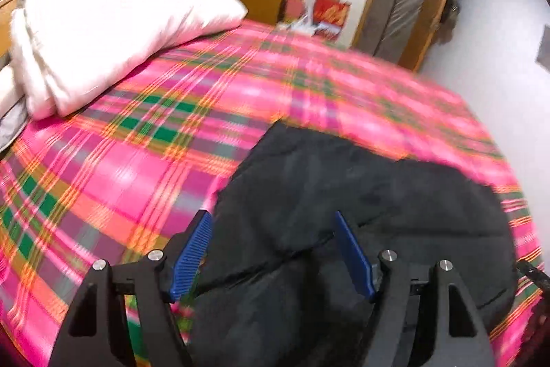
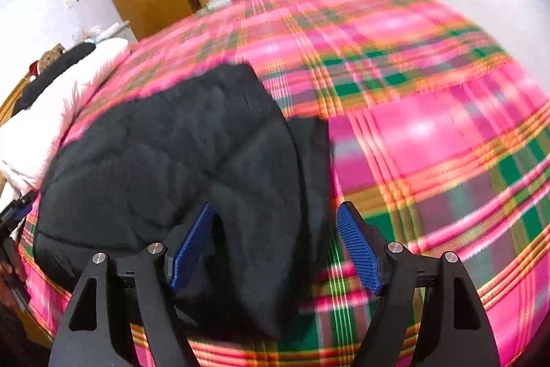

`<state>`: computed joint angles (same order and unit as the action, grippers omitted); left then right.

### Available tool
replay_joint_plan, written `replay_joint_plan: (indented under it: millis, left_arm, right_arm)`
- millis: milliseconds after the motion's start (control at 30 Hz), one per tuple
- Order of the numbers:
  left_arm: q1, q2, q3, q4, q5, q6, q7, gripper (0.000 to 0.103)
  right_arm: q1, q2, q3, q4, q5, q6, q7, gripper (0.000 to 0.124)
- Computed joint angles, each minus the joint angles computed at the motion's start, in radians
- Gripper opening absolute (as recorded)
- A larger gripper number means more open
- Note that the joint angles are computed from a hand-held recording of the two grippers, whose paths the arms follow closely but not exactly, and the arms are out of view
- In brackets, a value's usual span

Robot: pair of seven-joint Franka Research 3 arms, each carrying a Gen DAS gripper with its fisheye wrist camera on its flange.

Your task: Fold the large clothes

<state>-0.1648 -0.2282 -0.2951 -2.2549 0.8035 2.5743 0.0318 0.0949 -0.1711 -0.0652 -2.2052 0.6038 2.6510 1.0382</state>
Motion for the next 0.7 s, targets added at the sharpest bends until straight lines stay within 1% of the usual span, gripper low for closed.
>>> replay_joint_plan:
  millis: [33, 133, 167, 233, 300, 333, 367, 433, 500, 567, 633, 667, 700]
  left_arm:
    - [0.003, 0.032, 0.002, 0.030, 0.008, 0.014, 0.015, 0.074]
    - [-0.002, 0.141, 0.013, 0.134, 0.040, 0.001, 0.083, 0.074]
    - [-0.006, 0.181, 0.024, 0.172, 0.040, -0.001, 0.115, 0.074]
    - [-0.015, 0.245, 0.051, 0.227, 0.002, 0.011, 0.192, 0.074]
    - [-0.027, 0.312, 0.070, 0.280, -0.037, -0.023, 0.271, 0.076]
    - [-0.031, 0.327, 0.081, 0.280, -0.058, -0.010, 0.282, 0.078]
    - [-0.031, 0.331, 0.094, 0.267, -0.069, 0.027, 0.270, 0.078]
    - [-0.040, 0.329, 0.116, 0.242, -0.023, 0.079, 0.204, 0.080]
    - [-0.046, 0.339, 0.127, 0.239, 0.007, 0.097, 0.161, 0.081]
    - [-0.058, 0.358, 0.130, 0.260, 0.024, 0.068, 0.149, 0.081]
    - [-0.064, 0.368, 0.124, 0.286, -0.011, 0.023, 0.195, 0.081]
    - [-0.065, 0.365, 0.119, 0.299, -0.049, -0.010, 0.236, 0.081]
    - [-0.067, 0.354, 0.116, 0.305, -0.074, -0.037, 0.260, 0.078]
  right_arm:
    - [0.009, 0.012, 0.003, 0.016, 0.015, 0.006, -0.009, 0.075]
    - [0.040, 0.064, 0.021, 0.070, 0.050, 0.038, -0.061, 0.072]
    - [0.048, 0.092, 0.034, 0.092, 0.038, 0.057, -0.067, 0.070]
    - [0.053, 0.150, 0.051, 0.138, -0.012, 0.069, -0.048, 0.070]
    - [0.052, 0.227, 0.058, 0.191, -0.104, 0.067, 0.019, 0.069]
    - [0.050, 0.252, 0.058, 0.205, -0.136, 0.070, 0.044, 0.069]
    - [0.046, 0.277, 0.057, 0.220, -0.154, 0.071, 0.067, 0.069]
    - [0.034, 0.303, 0.063, 0.234, -0.147, 0.070, 0.069, 0.068]
    - [0.028, 0.314, 0.069, 0.232, -0.147, 0.086, 0.064, 0.067]
    - [0.034, 0.313, 0.067, 0.224, -0.183, 0.099, 0.090, 0.067]
    - [0.041, 0.309, 0.057, 0.232, -0.244, 0.082, 0.143, 0.066]
    - [0.047, 0.299, 0.050, 0.238, -0.290, 0.062, 0.182, 0.065]
    - [0.050, 0.286, 0.047, 0.239, -0.320, 0.053, 0.212, 0.062]
